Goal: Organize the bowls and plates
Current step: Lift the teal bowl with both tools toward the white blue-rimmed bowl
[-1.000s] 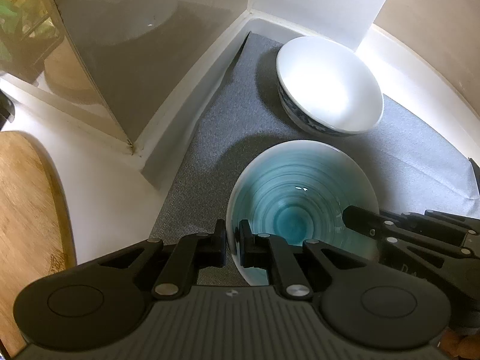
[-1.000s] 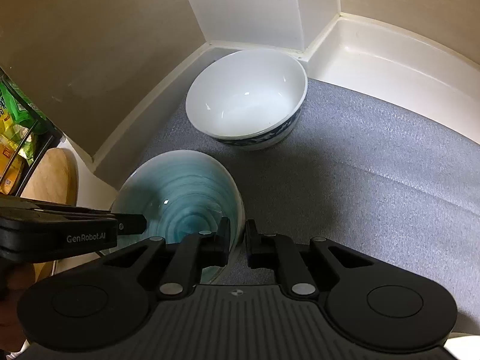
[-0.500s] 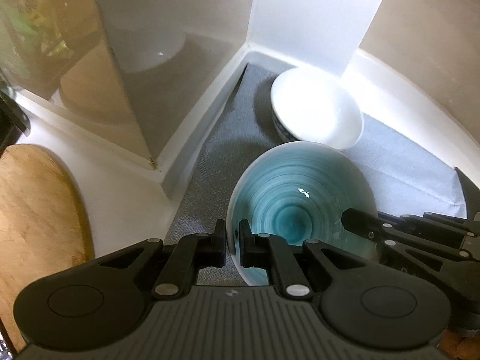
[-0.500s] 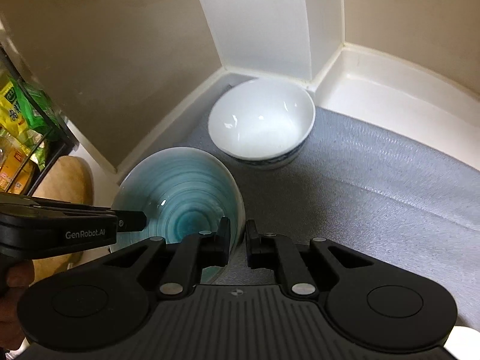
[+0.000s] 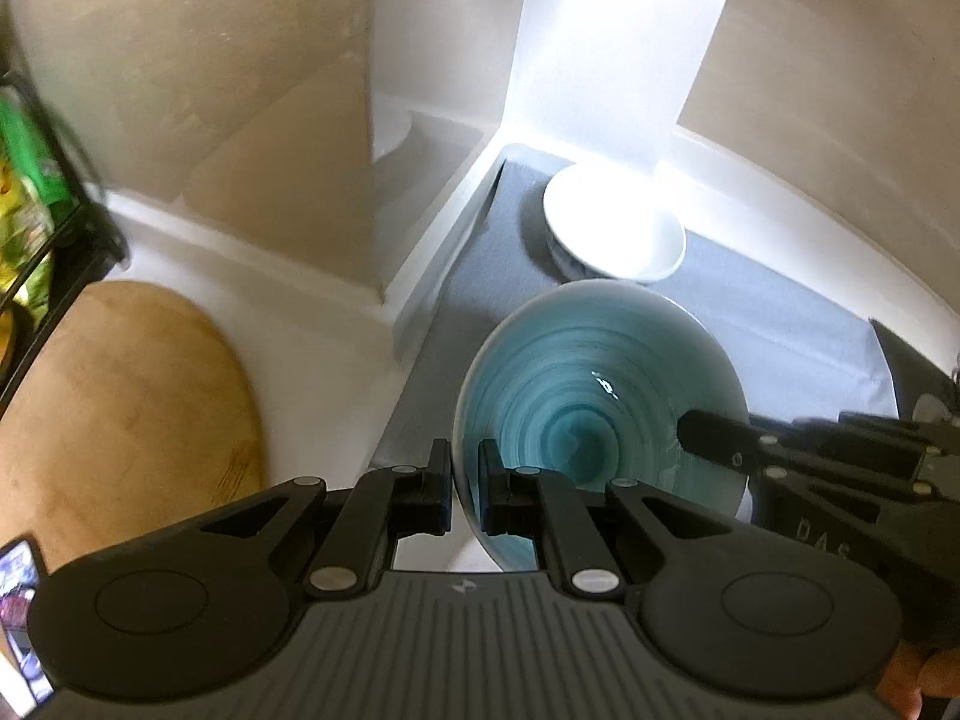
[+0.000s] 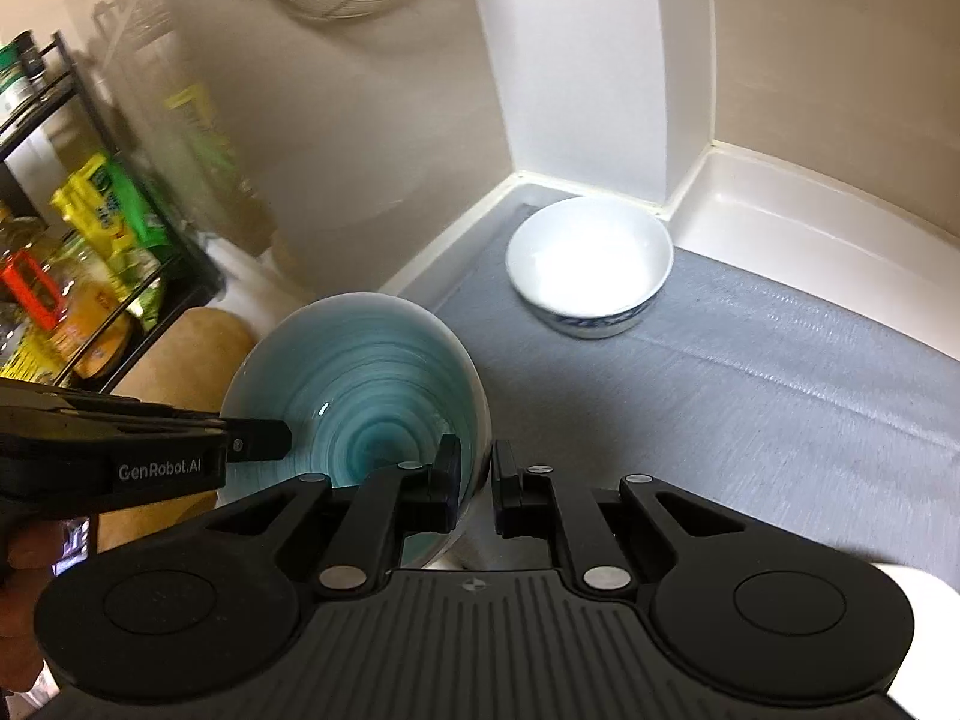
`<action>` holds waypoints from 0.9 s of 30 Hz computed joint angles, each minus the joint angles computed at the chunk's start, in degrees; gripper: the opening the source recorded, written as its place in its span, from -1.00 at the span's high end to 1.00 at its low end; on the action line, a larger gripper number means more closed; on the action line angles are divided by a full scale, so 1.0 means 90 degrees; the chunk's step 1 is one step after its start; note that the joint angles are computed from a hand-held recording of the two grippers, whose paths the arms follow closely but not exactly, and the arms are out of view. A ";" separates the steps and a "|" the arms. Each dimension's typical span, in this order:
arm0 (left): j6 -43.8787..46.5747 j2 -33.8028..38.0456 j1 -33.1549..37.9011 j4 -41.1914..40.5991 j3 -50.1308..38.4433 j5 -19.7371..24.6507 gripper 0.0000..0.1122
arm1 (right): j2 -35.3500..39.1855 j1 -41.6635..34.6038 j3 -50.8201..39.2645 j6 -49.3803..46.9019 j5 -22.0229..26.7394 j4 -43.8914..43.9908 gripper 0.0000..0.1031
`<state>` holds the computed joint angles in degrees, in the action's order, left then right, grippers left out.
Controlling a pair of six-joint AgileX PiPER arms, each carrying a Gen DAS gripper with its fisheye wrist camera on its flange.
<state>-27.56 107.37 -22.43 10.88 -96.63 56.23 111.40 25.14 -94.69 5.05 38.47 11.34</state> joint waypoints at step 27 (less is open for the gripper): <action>0.0257 -0.0905 0.0084 -0.0184 0.1623 -0.0436 -0.45 | -0.0922 0.0111 0.1823 0.0554 -0.0701 -0.0037 -0.23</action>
<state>-25.24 99.23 -21.68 9.22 -82.03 52.31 103.10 26.13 -78.28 10.04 32.16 11.00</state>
